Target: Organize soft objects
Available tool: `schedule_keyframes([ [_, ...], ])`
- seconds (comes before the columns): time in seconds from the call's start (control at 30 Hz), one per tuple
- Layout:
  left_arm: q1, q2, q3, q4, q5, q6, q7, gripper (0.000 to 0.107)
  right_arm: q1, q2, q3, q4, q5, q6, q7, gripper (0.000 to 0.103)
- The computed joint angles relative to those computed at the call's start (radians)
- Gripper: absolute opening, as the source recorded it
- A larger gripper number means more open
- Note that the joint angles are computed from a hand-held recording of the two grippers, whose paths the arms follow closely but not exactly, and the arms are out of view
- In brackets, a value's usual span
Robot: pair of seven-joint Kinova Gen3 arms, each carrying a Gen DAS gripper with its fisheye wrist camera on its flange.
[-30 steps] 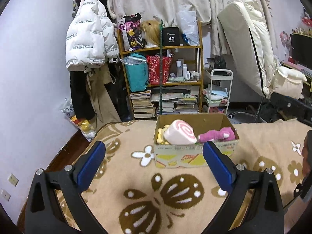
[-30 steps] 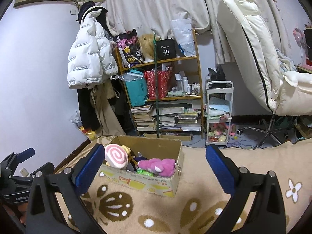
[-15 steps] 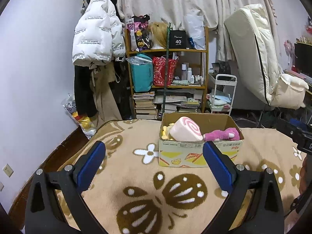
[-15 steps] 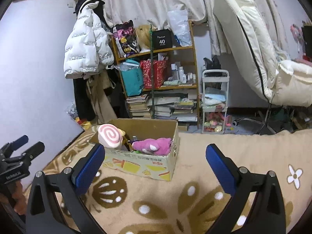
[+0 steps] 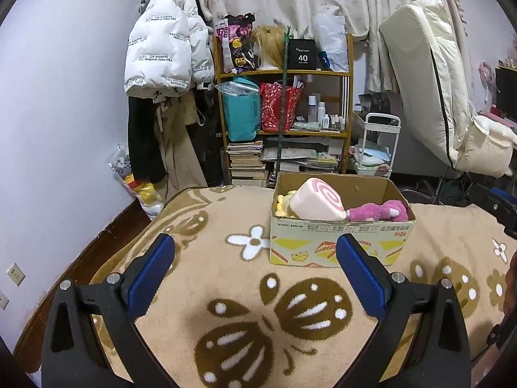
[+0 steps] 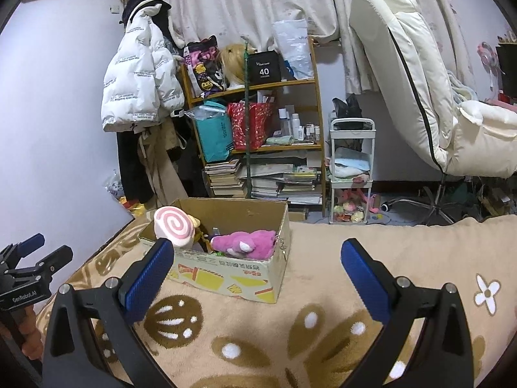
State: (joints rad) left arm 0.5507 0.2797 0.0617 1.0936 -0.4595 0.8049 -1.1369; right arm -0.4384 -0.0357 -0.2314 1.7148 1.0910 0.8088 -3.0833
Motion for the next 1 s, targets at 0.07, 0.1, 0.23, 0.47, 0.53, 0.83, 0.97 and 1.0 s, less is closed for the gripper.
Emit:
schedule_keyframes([
  [0.07, -0.001, 0.000, 0.000, 0.001, 0.002, -0.003, 0.001, 0.099, 0.001, -0.004, -0.001, 0.005, 0.002, 0.003, -0.010, 0.103],
  [0.1, 0.000, 0.001, 0.000, 0.002, 0.002, -0.005, 0.001, 0.099, 0.004, -0.007, 0.002, 0.008, 0.000, -0.004, -0.011, 0.103],
  [0.23, 0.001, 0.005, 0.000, -0.003, 0.005, -0.002, 0.000, 0.099, 0.008, -0.007, -0.002, 0.005, -0.005, -0.001, -0.007, 0.103],
  [0.47, 0.005, 0.004, -0.002, 0.002, 0.000, -0.006, 0.004, 0.099, 0.012, -0.005, 0.001, 0.004, -0.018, -0.008, 0.013, 0.103],
  [0.53, 0.005, 0.004, -0.002, 0.002, 0.001, -0.006, 0.004, 0.099, 0.012, -0.003, 0.001, 0.005, -0.017, -0.008, 0.010, 0.103],
  [0.83, 0.010, 0.005, -0.002, 0.013, -0.006, -0.018, 0.007, 0.099, 0.008, 0.004, -0.003, 0.004, -0.026, -0.010, 0.024, 0.103],
  [0.97, 0.009, 0.003, -0.001, 0.022, -0.004, -0.024, 0.007, 0.099, 0.001, 0.006, 0.000, 0.003, -0.023, -0.004, 0.019, 0.103],
  [1.0, 0.011, 0.003, -0.002, 0.019, -0.007, -0.021, 0.009, 0.099, -0.001, 0.006, 0.000, 0.003, -0.022, -0.002, 0.018, 0.103],
])
